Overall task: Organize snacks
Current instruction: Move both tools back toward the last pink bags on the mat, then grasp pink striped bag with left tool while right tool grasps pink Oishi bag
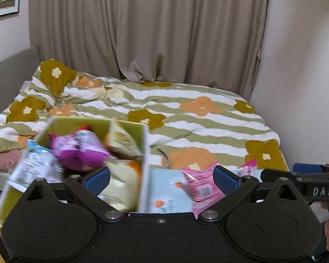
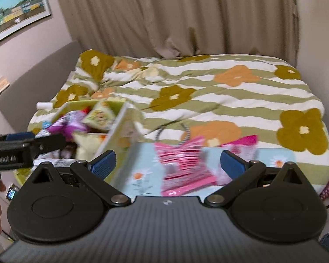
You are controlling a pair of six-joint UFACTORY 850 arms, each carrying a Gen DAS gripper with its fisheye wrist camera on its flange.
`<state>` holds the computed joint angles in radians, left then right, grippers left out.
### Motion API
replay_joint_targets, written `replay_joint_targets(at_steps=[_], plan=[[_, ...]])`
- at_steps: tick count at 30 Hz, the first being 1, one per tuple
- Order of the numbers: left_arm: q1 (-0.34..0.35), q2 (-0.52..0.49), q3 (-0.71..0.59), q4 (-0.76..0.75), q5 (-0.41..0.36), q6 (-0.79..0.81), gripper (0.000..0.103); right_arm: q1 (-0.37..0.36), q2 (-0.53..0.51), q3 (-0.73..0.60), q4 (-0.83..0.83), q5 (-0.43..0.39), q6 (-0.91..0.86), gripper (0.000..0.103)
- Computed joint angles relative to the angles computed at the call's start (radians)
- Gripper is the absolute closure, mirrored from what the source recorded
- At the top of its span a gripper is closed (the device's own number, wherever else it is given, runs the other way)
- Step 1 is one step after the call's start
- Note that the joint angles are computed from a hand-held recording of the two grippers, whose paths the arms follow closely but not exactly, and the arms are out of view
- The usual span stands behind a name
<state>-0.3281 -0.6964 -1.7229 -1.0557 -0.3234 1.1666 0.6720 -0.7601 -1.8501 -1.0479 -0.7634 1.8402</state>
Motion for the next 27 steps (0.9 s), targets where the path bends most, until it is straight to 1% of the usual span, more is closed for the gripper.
replay_joint_targets(at_steps=[2,4,7,11,14,17,18,20,23,27], plan=[[-0.025,-0.015,-0.009,0.03,0.003,-0.049,0.001,-0.016,0.045,0.08,-0.026,0.017,0.047,0.0],[-0.05,-0.043,-0.037,0.096,-0.005,-0.135,0.001,-0.036,0.087,0.154,-0.047,0.038,0.083,0.0],[-0.077,-0.099,-0.092,0.146,-0.021,-0.205,0.001,-0.071,0.122,0.23,-0.063,0.075,0.122,0.0],[-0.104,-0.201,-0.199,0.239,-0.042,-0.326,0.002,-0.125,0.139,0.307,-0.091,0.17,0.208,0.0],[-0.116,-0.283,-0.283,0.255,-0.056,-0.37,0.002,-0.16,0.126,0.335,-0.124,0.235,0.26,0.0],[-0.132,-0.376,-0.397,0.369,-0.082,-0.496,0.004,-0.191,0.102,0.347,-0.153,0.295,0.292,0.0],[-0.135,-0.405,-0.435,0.403,-0.098,-0.535,0.004,-0.201,0.092,0.349,-0.166,0.317,0.305,0.0],[-0.138,-0.462,-0.508,0.433,-0.133,-0.579,0.008,-0.216,0.074,0.353,-0.189,0.351,0.333,0.0],[-0.142,-0.544,-0.628,0.492,-0.202,-0.655,0.012,-0.234,0.047,0.353,-0.236,0.393,0.391,0.0],[-0.142,-0.618,-0.739,0.528,-0.264,-0.731,0.018,-0.25,0.029,0.362,-0.339,0.441,0.507,0.0]])
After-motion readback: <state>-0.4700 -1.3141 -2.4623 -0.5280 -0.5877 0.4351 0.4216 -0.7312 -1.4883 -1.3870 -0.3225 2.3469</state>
